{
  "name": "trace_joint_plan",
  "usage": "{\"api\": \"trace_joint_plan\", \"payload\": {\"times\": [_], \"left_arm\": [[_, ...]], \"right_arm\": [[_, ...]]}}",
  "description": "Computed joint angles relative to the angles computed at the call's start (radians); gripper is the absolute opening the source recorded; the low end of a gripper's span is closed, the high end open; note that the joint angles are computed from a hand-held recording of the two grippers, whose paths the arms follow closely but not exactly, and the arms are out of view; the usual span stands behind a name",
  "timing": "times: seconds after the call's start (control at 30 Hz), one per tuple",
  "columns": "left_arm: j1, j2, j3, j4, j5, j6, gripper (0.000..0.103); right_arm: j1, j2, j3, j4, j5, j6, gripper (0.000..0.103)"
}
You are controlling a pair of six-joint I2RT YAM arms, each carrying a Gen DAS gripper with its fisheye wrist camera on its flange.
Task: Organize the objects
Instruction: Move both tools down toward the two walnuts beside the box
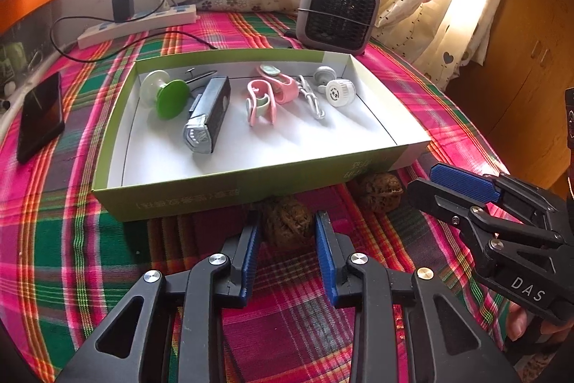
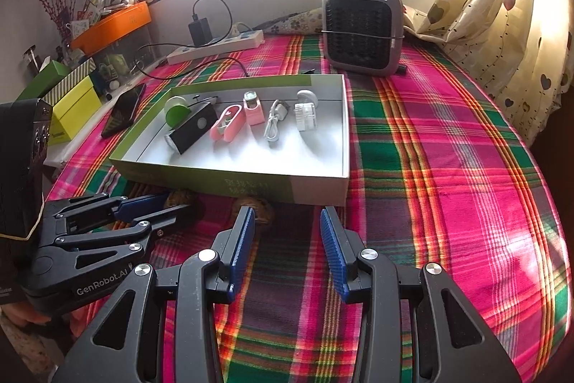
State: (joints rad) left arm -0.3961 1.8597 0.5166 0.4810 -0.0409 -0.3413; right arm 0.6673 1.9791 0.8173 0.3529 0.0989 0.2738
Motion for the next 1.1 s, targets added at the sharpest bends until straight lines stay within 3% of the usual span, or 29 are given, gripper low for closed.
{"api": "trace_joint_plan", "payload": {"times": [0.6,0.73,1.1], "left_arm": [[0.059,-0.026,-0.062,0.049,0.030,0.015,0.028],[0.059,-0.026,-0.063,0.051,0.031,0.012,0.028],[0.032,-0.026,-0.061,0.045,-0.020,0.002,0.028]], "right_arm": [[0.039,0.084,0.099,-0.049,-0.008,0.012,0.040],[0.040,0.093,0.111,-0.057,-0.008,0.016,0.050],[0.044,0.125,0.149,-0.095,0.031,0.032,0.050]]}}
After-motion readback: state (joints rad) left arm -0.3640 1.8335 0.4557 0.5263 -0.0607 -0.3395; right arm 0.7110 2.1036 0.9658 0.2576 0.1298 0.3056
